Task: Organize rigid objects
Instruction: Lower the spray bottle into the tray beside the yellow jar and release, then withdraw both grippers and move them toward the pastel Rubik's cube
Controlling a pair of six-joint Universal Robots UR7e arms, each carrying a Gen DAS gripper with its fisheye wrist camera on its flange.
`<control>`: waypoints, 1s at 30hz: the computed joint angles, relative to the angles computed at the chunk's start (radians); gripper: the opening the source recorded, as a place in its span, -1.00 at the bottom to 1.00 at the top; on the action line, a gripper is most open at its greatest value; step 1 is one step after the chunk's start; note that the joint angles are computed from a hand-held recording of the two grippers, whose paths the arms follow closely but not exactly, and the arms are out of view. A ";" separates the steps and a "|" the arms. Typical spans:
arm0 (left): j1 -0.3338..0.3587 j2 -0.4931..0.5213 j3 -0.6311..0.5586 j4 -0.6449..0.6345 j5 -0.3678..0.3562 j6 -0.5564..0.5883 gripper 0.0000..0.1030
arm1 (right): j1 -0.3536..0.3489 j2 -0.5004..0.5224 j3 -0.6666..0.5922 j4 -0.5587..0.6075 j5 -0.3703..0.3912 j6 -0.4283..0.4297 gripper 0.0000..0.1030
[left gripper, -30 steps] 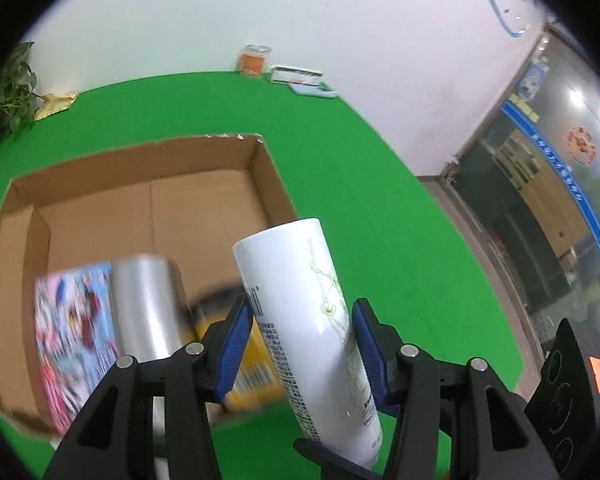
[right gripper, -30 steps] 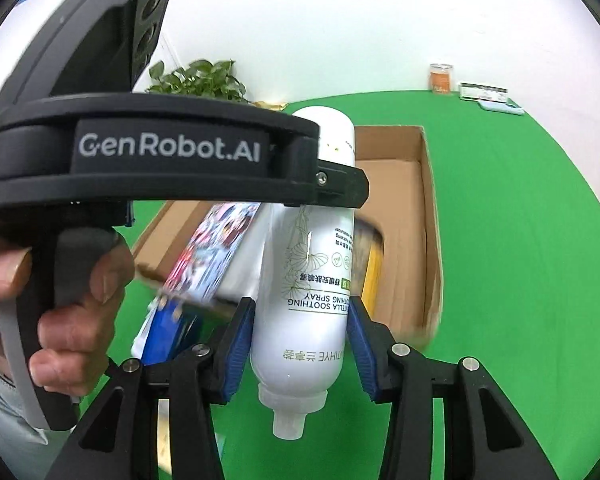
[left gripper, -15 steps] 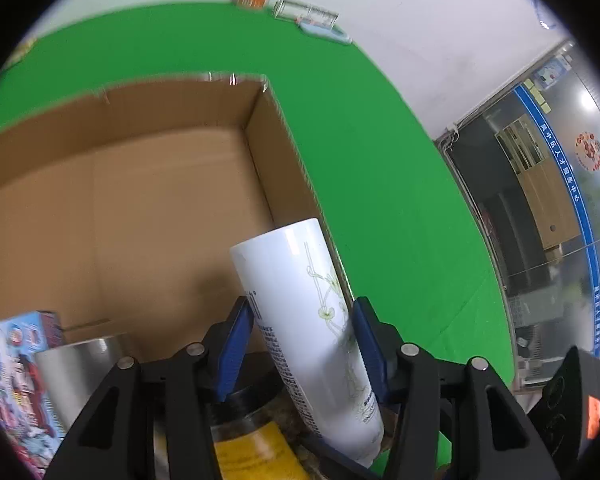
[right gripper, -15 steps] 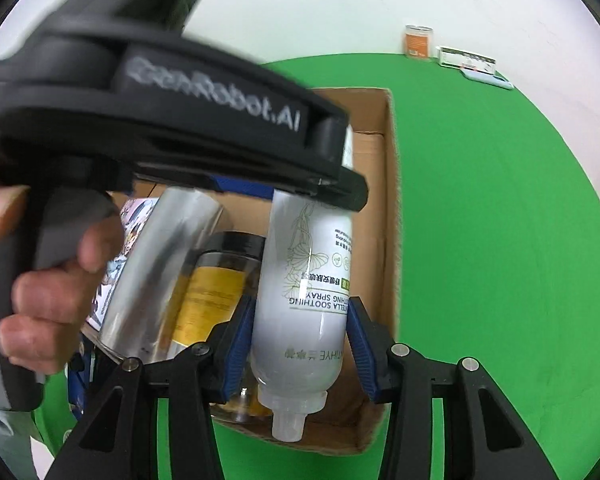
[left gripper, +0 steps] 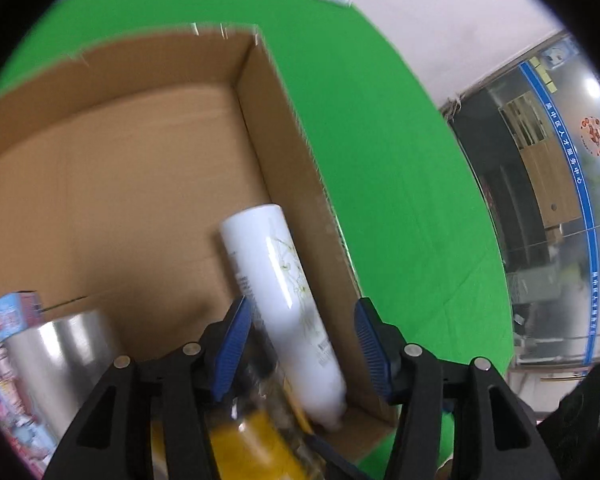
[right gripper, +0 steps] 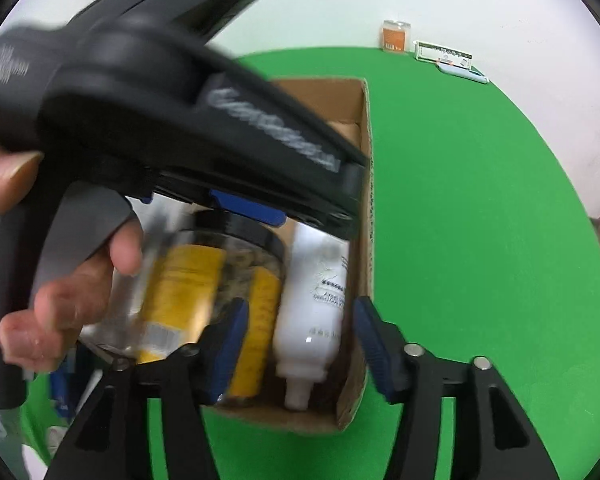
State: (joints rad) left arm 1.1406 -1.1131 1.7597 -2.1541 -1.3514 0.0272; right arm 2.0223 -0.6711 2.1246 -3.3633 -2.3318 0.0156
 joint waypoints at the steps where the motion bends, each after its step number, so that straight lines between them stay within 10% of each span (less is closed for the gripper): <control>1: -0.002 -0.031 0.023 -0.026 -0.004 0.009 0.03 | 0.018 -0.005 0.022 -0.046 -0.008 -0.001 0.50; 7: -0.080 -0.401 0.330 -0.342 0.153 0.141 0.19 | 0.181 0.059 0.142 -0.440 -0.095 -0.079 1.00; 9: -0.128 -0.569 0.452 -0.441 0.250 0.174 0.55 | 0.259 0.121 0.157 -0.560 -0.141 -0.122 0.99; 13: -0.186 -0.907 0.583 -0.437 0.334 0.177 0.61 | 0.365 0.146 0.209 -0.596 -0.090 -0.097 0.99; 17: -0.301 -1.185 0.650 -0.254 0.516 0.018 0.61 | 0.414 0.033 0.223 -0.269 0.026 0.202 0.99; 22: -0.210 -1.286 0.664 -0.181 0.533 -0.049 0.61 | 0.481 -0.059 0.165 0.129 0.151 0.564 0.99; 30: 0.028 -1.257 0.696 -0.198 0.388 -0.042 0.61 | 0.597 -0.141 0.172 0.256 0.169 0.686 0.99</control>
